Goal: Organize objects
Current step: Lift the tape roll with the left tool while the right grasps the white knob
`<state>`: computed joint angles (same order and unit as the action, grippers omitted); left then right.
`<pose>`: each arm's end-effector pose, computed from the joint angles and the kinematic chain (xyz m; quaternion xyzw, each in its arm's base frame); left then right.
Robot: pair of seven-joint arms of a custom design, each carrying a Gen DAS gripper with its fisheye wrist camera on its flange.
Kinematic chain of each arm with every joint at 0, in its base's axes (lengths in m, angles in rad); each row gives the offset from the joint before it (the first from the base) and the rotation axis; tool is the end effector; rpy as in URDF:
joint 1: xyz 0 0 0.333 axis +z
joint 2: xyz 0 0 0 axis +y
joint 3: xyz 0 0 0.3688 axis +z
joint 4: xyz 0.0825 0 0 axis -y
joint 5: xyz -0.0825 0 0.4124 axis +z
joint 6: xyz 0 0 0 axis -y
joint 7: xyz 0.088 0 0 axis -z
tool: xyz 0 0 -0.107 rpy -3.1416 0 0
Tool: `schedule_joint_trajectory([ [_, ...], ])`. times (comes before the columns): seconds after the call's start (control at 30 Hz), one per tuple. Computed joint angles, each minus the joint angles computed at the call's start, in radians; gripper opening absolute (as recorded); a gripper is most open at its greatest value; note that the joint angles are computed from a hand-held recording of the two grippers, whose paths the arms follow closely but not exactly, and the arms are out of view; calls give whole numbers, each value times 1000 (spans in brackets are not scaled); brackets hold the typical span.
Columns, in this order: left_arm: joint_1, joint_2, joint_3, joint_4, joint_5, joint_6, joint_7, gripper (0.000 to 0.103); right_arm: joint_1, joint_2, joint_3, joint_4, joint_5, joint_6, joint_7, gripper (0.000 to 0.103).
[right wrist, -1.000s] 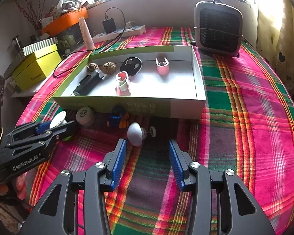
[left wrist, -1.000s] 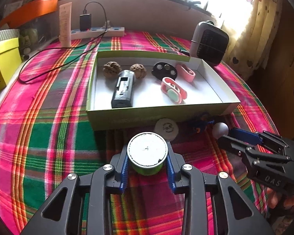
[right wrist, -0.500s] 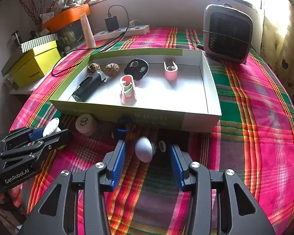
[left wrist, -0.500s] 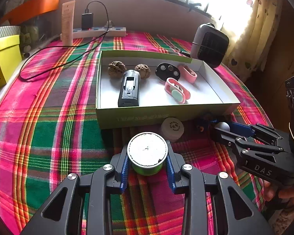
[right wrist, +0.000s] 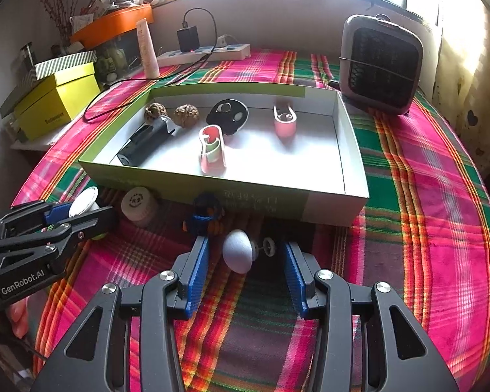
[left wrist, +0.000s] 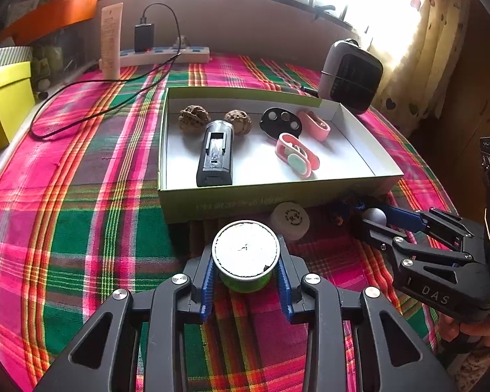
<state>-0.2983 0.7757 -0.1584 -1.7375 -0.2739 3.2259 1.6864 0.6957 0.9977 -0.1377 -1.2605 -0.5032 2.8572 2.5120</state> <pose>0.7030 -0.2908 0.2304 -0.5908 0.7260 -0.3264 0.1317 0.6875 0.5083 0.2232 -0.7170 0.6113 -0.1921 0.2744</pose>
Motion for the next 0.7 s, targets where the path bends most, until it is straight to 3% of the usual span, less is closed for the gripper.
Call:
schedule_joint_trajectory([
  [0.17,-3,0,3,0,1,0,-2,30,3,-5,-7,-10,-1,5,13,33],
  [0.7,-48,-1,55,2,5,-1,-15,30,4,-12,-7,-27,-1,25,17,33],
])
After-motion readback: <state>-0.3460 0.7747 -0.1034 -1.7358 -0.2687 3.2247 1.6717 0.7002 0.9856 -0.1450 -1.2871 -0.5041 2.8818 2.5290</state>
